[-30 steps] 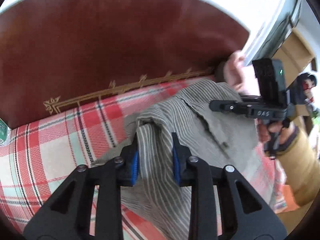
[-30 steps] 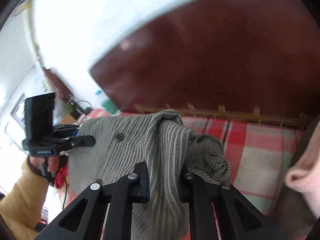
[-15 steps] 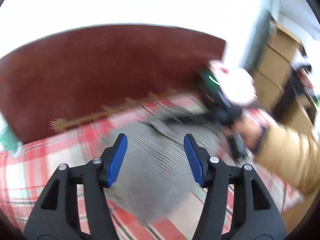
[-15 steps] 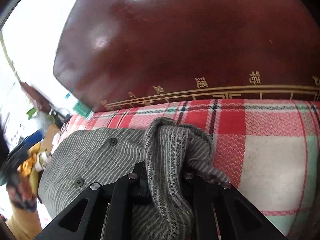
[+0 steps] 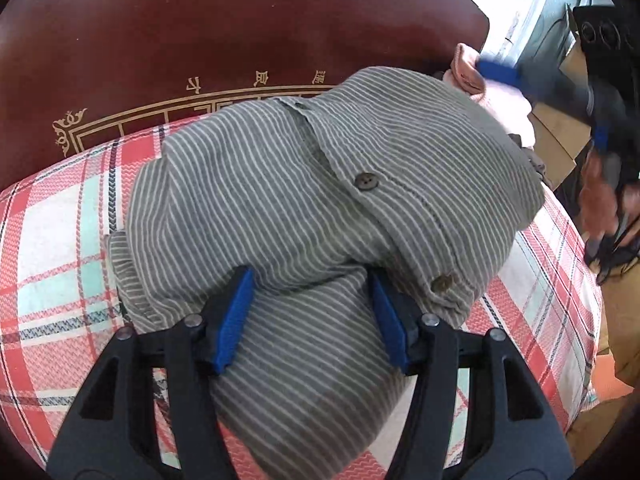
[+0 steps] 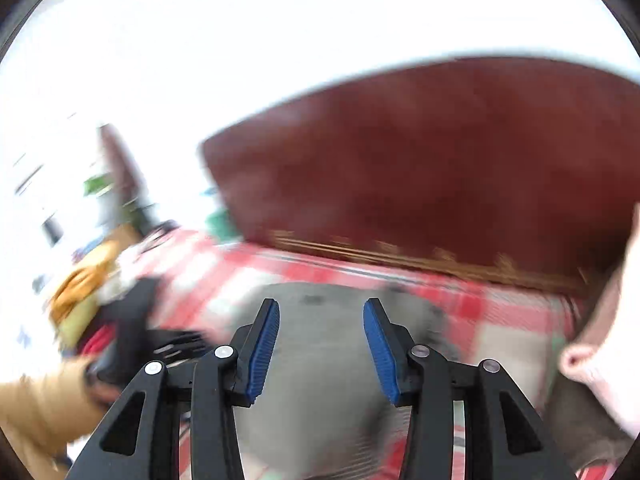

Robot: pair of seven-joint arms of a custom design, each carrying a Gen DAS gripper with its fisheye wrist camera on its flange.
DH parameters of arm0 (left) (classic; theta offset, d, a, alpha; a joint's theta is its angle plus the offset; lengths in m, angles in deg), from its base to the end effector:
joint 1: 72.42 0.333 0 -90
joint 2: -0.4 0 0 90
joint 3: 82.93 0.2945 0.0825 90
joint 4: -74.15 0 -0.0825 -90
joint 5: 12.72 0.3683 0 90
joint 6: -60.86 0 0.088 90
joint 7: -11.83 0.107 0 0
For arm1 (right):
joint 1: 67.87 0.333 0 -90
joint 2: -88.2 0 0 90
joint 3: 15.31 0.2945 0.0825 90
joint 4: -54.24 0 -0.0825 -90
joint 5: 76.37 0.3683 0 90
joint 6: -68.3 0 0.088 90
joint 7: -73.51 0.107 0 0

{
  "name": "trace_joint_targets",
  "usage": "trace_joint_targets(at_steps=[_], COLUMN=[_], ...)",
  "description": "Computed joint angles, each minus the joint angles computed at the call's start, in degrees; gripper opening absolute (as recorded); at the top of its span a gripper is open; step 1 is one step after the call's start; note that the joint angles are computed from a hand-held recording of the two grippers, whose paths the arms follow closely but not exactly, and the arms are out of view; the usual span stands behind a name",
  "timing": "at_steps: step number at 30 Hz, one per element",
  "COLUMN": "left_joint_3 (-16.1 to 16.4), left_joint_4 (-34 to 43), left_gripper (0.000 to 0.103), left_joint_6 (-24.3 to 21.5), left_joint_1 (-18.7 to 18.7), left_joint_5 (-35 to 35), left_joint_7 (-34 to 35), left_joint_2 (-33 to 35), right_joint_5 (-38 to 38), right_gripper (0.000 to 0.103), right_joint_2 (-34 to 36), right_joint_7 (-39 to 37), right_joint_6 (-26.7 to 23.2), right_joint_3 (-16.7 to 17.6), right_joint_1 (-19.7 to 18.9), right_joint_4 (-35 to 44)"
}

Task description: Fold clothes

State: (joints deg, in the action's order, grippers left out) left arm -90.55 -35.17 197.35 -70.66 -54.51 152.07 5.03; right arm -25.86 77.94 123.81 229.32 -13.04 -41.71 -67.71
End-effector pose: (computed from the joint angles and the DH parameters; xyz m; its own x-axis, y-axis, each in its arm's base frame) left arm 0.5957 -0.0659 0.4835 -0.5631 -0.7928 0.2332 -0.7203 0.3325 -0.6088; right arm 0.4863 0.2222 0.5588 0.5569 -0.7872 -0.2648 -0.5865 -0.1469 -0.7965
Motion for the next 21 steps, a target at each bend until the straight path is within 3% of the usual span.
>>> trace_joint_targets(at_steps=[4,8,11,14,16,21], left_joint_3=[1.4,2.2,3.0,2.9,3.3,2.7], left_joint_4=[1.4,-0.7,-2.1,-2.0,-0.5,-0.6], left_gripper=[0.061,0.062,0.066,0.07,0.07,0.07], left_joint_6=[-6.2,-5.9,-5.6,-3.2,-5.3,-5.1], left_joint_1=[2.3,2.8,2.1,1.4,2.1,3.4], left_joint_5=[-5.5,-8.1,-10.7,-6.9,-6.0,-7.8], left_joint_7=[1.6,3.7,6.9,2.9,0.2,1.9], left_joint_2=[-0.8,-4.3,-6.2,-4.5,-1.6,-1.0], right_joint_5=[-14.6,-0.7,-2.2,-3.4,-0.8,2.7], right_gripper=[0.031,0.028,0.029,0.03,0.035,0.038], right_joint_2=[4.1,8.7,8.3,7.0,4.8,-0.4], right_joint_7=[9.9,3.7,5.8,7.6,6.6,-0.3], right_joint_6=[-2.7,-1.7,-1.0,-1.1,-2.7,-2.3], right_joint_3=[2.9,1.2,2.5,2.9,2.2,1.3], right_joint_1=[-3.3,-3.2,-4.2,-4.5,-4.4,-1.4], right_joint_4=[-0.7,-0.9,-1.4,-2.1,-2.6,-5.5])
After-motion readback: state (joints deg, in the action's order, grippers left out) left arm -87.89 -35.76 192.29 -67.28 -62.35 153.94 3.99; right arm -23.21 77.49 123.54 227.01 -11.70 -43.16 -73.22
